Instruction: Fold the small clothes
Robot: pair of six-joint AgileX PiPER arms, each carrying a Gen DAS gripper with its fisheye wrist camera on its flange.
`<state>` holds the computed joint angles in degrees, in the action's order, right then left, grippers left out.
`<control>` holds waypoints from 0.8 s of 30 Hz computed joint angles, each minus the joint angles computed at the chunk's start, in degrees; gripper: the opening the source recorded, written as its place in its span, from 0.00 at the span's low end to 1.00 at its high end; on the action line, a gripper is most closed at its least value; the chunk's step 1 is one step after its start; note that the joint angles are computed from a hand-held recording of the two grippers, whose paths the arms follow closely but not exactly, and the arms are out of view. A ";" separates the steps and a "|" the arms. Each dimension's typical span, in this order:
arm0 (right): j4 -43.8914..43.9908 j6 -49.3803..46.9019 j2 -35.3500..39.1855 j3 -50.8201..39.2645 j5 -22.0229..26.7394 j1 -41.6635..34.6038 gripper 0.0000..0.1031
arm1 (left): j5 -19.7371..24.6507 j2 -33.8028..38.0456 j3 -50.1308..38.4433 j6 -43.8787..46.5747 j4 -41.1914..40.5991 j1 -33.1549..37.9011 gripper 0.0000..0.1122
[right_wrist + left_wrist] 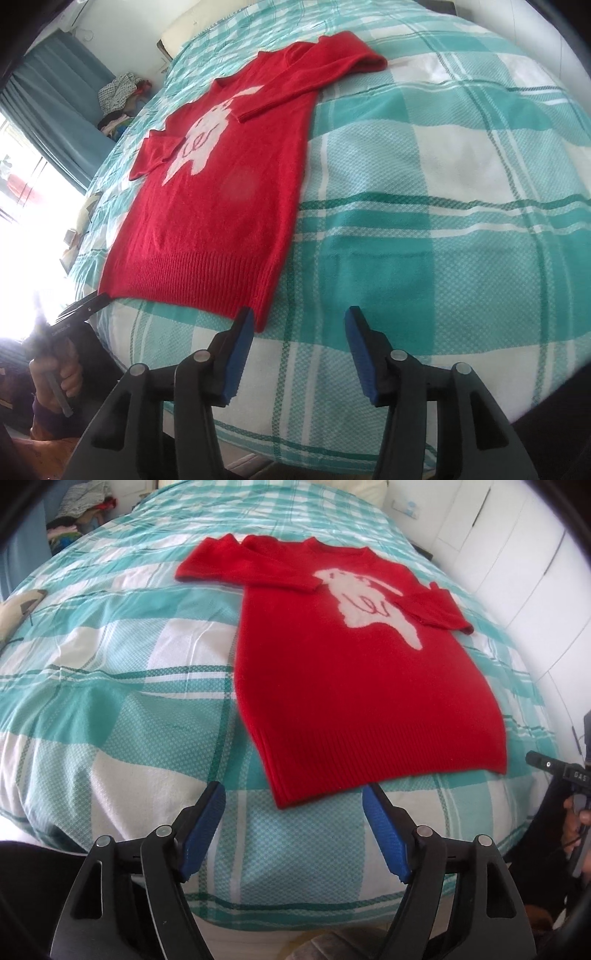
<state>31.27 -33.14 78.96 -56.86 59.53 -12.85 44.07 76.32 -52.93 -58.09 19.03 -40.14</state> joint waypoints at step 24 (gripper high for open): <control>-18.22 -1.57 11.62 -25.39 -12.38 20.52 0.76 | -4.65 5.76 -8.97 -25.95 28.85 8.88 0.89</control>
